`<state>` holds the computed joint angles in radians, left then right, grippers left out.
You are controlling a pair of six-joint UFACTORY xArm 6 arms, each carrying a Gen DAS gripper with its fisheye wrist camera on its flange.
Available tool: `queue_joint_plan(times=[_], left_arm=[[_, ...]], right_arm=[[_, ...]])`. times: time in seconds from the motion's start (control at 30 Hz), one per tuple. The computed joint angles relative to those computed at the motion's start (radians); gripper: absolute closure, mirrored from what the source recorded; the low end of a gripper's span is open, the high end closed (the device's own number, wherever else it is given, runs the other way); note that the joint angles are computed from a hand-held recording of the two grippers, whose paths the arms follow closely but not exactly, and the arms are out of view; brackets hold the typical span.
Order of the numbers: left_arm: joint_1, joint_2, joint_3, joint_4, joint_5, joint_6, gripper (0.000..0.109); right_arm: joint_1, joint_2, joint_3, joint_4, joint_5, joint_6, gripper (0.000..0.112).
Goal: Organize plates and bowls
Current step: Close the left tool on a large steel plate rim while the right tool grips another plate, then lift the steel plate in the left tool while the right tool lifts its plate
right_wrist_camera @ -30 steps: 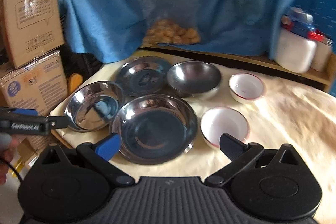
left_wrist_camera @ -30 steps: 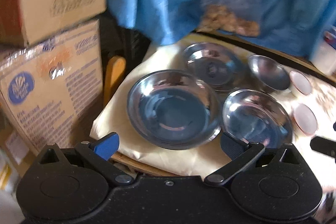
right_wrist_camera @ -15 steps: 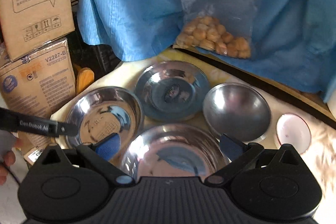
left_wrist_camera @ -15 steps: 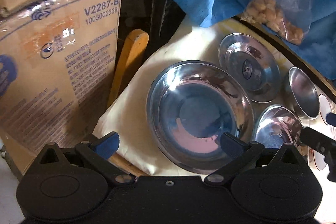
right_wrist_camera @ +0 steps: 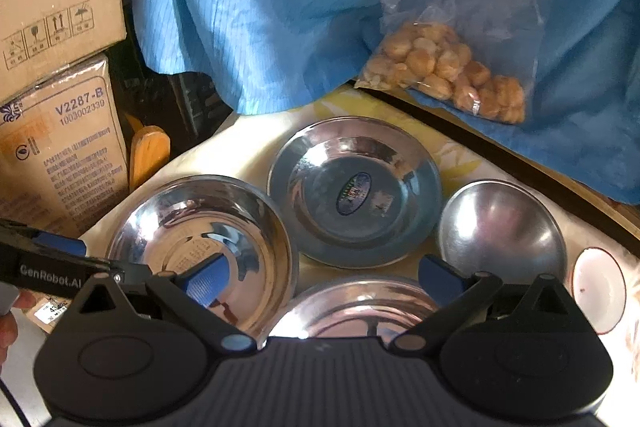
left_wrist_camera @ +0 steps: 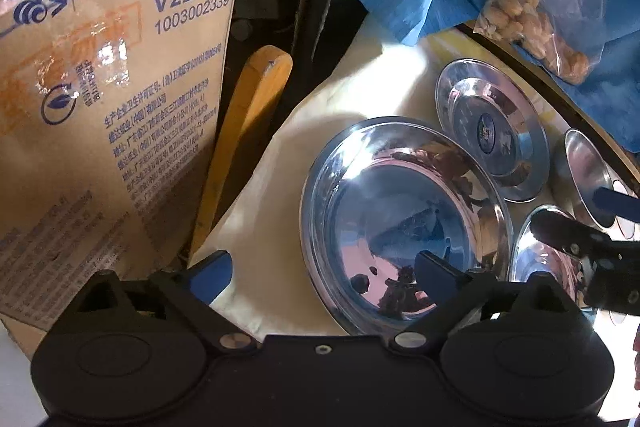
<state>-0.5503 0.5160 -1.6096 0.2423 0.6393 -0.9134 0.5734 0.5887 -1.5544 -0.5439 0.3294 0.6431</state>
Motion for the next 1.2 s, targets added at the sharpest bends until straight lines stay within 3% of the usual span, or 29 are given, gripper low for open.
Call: queue_joint_plan(times=[0.23,0.53,0.67,1.2], left_arm=[[0.001,0.001,0.010,0.023,-0.007,-0.020,0.019],[-0.003,0.033,-0.052,0.033,0.066,-0.019,0.029],[-0.004,0.037,-0.058,0.035,0.067,-0.004,0.042],[-0.006,0.057,-0.088,0.039,0.099,0.018,0.065]], right_arm=[[0.006,0.067,-0.072,0.161,0.006,-0.147,0.020],[0.013,0.133,-0.160,0.408,0.037,-0.374,0.038],[0.012,0.143,-0.183,0.451,0.069,-0.419,0.052],[0.004,0.180,-0.214,0.558,0.099,-0.484,0.077]])
